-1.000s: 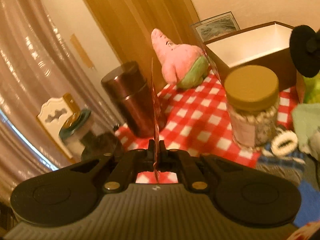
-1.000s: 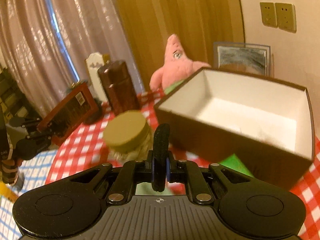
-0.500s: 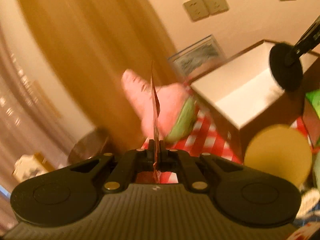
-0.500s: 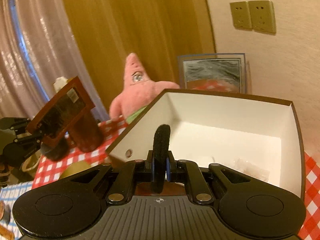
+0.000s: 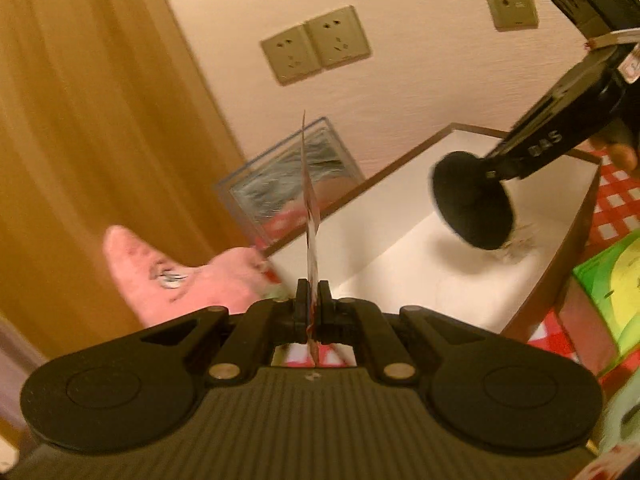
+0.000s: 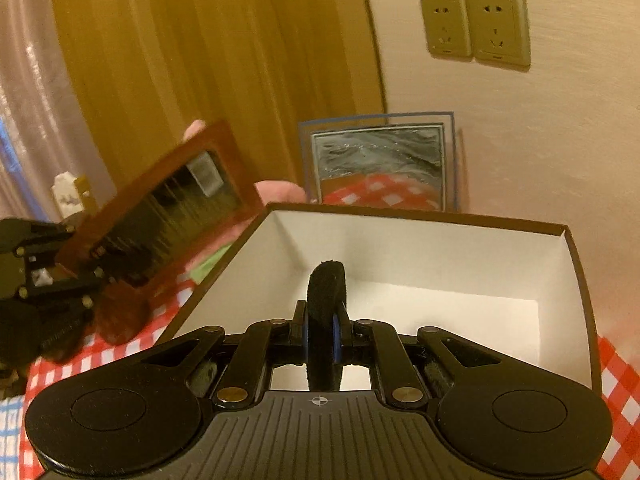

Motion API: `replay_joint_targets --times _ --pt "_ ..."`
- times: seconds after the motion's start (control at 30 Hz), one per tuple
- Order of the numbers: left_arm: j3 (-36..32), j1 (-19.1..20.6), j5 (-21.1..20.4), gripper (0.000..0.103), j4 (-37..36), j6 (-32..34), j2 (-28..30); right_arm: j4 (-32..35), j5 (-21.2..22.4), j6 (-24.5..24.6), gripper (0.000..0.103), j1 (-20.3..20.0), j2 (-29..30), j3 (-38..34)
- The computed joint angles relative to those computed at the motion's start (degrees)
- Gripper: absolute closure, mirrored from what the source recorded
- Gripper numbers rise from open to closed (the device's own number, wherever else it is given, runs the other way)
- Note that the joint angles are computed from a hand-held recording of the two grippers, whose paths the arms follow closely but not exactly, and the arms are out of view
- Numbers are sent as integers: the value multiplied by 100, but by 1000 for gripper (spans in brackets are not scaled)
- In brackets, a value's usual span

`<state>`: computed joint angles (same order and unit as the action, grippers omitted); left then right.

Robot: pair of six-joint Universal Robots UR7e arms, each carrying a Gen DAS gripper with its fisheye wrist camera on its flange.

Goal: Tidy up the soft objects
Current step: 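Lift the red packet and black sock and carry both over the brown box, then open both tools to drop the packet and sock into the box, then withdraw both open tools from the box toward the remaining pile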

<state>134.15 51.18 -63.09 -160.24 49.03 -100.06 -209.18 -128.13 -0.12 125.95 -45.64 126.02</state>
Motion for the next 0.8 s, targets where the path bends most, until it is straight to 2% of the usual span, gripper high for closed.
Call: replay_joint_targets --times 0.1,0.13,0.17,0.2,0.27,0.43,0.6,0.8 --pt "-67 132 -270 90 87 -196 136 -27 -165 56 87 4 146 -165" --pt "-100 164 -339 85 146 -251 172 -12 -208 95 67 1 189 -217" --pt "-107 155 -285 70 172 -325 208 15 -242 129 39 -5 216 -260" --pt "-82 130 -198 62 198 -380 201 -7 -261 170 33 -11 242 -279" --pt "-45 109 -84 63 236 -432 167 -290 -222 86 33 -14 309 -251" --pt "-52 71 45 63 468 -782 -122 107 -177 294 33 -18 138 -115" --pt "-156 -45 200 63 966 -1435 -617 302 -121 431 33 92 -94 178" --pt "-213 -599 996 64 2212 -2546 -1465 411 -97 635 33 339 -487 647"
